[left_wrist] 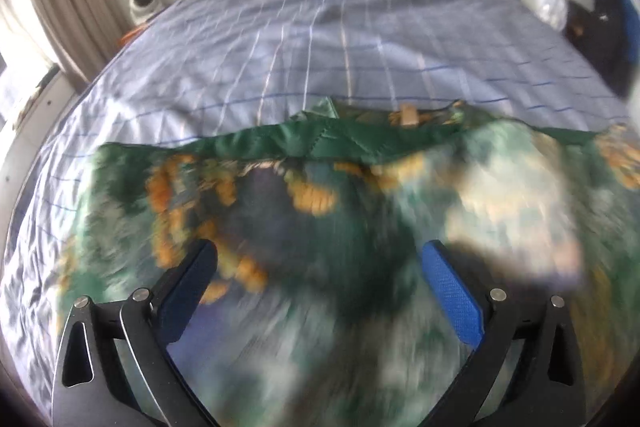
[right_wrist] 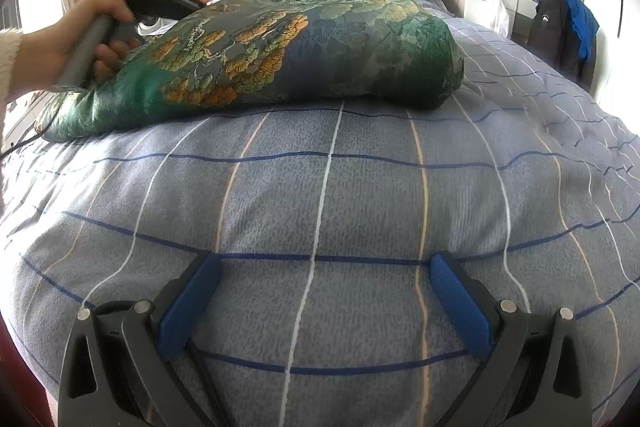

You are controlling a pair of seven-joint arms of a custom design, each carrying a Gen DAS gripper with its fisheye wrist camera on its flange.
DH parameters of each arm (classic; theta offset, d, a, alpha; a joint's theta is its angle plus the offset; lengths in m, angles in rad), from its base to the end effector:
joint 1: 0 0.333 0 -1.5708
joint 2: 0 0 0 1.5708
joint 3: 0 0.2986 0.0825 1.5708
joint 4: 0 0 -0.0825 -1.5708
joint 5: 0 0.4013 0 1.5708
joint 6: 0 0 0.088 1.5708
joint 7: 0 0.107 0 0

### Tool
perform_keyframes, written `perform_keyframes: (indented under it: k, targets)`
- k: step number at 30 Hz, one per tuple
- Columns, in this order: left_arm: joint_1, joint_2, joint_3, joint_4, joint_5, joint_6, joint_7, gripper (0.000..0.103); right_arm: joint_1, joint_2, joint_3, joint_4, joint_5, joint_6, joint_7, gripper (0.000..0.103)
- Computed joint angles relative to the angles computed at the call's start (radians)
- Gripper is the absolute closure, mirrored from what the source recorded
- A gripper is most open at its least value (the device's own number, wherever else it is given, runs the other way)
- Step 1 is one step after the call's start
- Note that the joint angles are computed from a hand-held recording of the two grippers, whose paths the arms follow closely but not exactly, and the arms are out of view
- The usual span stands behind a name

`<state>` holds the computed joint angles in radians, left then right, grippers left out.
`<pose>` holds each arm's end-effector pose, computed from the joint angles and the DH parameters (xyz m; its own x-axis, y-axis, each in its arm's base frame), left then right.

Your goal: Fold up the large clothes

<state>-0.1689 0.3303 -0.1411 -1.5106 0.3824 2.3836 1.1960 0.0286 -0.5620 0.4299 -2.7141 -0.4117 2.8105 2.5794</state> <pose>0.6851 -0.2012 0.5174 -0.0823 -0.9894 -0.1194 -0.8152 0.1357 -0.5631 0.3796 0.2028 0.4195 -0.1569 -0.9847 -0.0755 -0.7302 0.1671 -0.6625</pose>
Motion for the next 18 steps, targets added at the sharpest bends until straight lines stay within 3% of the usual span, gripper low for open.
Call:
perform_keyframes:
  k: [3, 5, 6, 7, 9, 11, 13, 15, 17, 18]
  targets:
    - [0.041, -0.148, -0.021, -0.184, -0.07, 0.083, 0.068, 0.001, 0.004, 0.005, -0.011, 0.002, -0.022, 0.004, 0.013, 0.0]
    - [0.061, -0.24, -0.029, -0.298, -0.132, 0.121, 0.131, 0.001, 0.044, 0.007, -0.057, 0.0, -0.047, 0.002, 0.022, 0.0]
    - [0.065, -0.281, -0.029, -0.349, -0.155, 0.14, 0.156, 0.001, 0.095, 0.009, -0.117, -0.001, -0.077, -0.004, 0.028, 0.0]
    - [0.07, -0.335, -0.025, -0.418, -0.184, 0.163, 0.19, 0.001, 0.134, -0.003, -0.16, -0.008, -0.051, -0.008, -0.014, 0.0]
    - [0.07, -0.394, -0.016, -0.492, -0.228, 0.189, 0.244, 0.001, 0.155, -0.055, -0.19, -0.033, 0.058, -0.006, -0.118, 0.0]
    - [0.067, -0.446, -0.006, -0.556, -0.257, 0.209, 0.28, 0.001, 0.211, -0.123, -0.294, -0.056, -0.043, -0.002, -0.025, 0.0]
    - [0.062, -0.467, -0.001, -0.58, -0.265, 0.211, 0.299, 0.001, 0.248, -0.17, -0.432, -0.075, -0.168, 0.087, 0.064, 0.0]
    - [0.063, -0.459, -0.004, -0.573, -0.244, 0.218, 0.289, 0.001, 0.307, -0.15, -0.581, -0.067, -0.019, 0.205, -0.102, 0.0]
    - [0.067, -0.434, -0.007, -0.547, -0.227, 0.229, 0.249, 0.001, 0.47, -0.1, -0.755, -0.039, 0.331, 0.299, -0.442, 0.0]
    - [0.069, -0.416, -0.007, -0.528, -0.231, 0.231, 0.224, 0.001, 0.557, -0.063, -0.843, 0.007, 0.507, 0.291, -0.574, 0.0]
